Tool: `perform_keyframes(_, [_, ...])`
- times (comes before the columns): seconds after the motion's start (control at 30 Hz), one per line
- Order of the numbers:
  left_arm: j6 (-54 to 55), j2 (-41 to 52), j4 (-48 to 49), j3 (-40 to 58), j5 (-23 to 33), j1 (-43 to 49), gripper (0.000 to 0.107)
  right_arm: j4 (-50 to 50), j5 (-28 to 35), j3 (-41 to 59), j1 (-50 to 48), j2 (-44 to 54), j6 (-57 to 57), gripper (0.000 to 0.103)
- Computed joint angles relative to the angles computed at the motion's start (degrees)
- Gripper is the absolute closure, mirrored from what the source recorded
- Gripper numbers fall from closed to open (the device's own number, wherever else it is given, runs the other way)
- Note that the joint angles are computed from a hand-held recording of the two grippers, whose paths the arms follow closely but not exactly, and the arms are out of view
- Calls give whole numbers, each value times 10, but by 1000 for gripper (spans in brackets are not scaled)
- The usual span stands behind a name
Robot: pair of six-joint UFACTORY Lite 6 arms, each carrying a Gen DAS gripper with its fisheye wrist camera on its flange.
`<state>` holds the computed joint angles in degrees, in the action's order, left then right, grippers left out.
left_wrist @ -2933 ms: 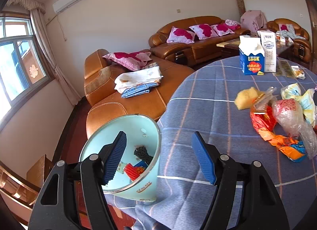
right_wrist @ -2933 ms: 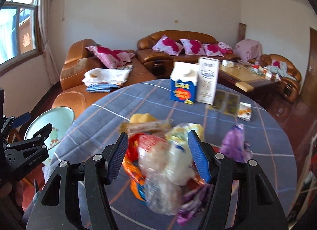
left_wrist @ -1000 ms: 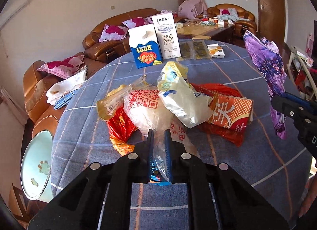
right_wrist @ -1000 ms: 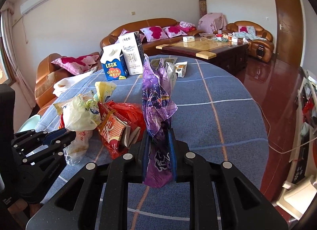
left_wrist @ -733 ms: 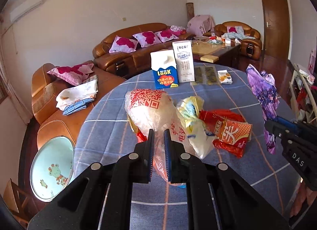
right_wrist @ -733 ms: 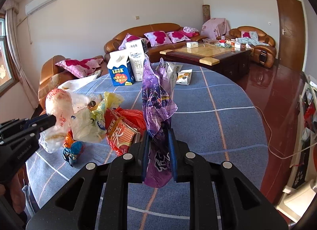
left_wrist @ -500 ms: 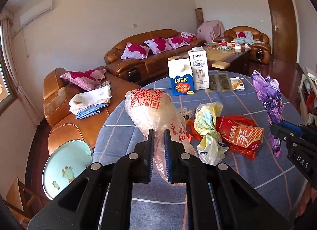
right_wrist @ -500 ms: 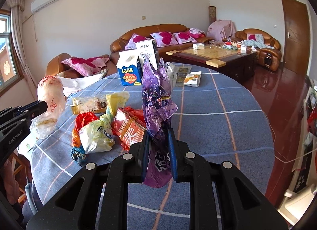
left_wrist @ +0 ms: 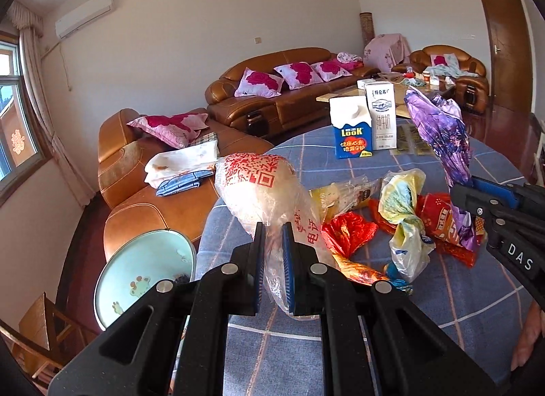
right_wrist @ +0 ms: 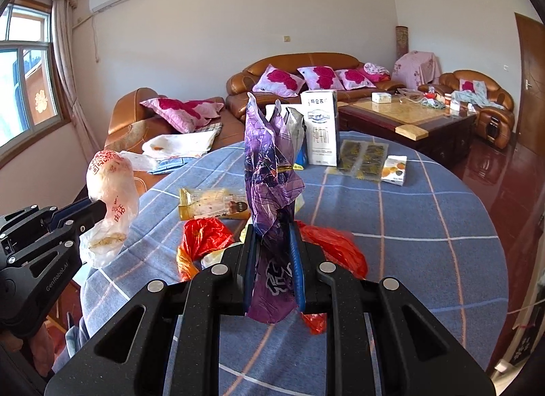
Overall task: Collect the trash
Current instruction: 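Lift the purple and white bags and carry them over the blue bin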
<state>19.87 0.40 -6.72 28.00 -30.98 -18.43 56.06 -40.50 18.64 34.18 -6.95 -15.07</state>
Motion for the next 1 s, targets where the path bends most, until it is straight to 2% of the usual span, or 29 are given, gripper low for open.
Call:
perform_keyframes(0.27, [-30, -12, 53, -4, -2, 64, 97, -82, 30, 95, -31, 99, 28, 84])
perform_keyframes(0.5, [-49, -2, 94, 7, 2, 123, 97, -87, 44, 175, -21, 163, 2, 84])
perform_keyframes(1.0, [-52, 11, 107, 39, 13, 193, 97, -111, 82, 319, -15, 280, -22, 84])
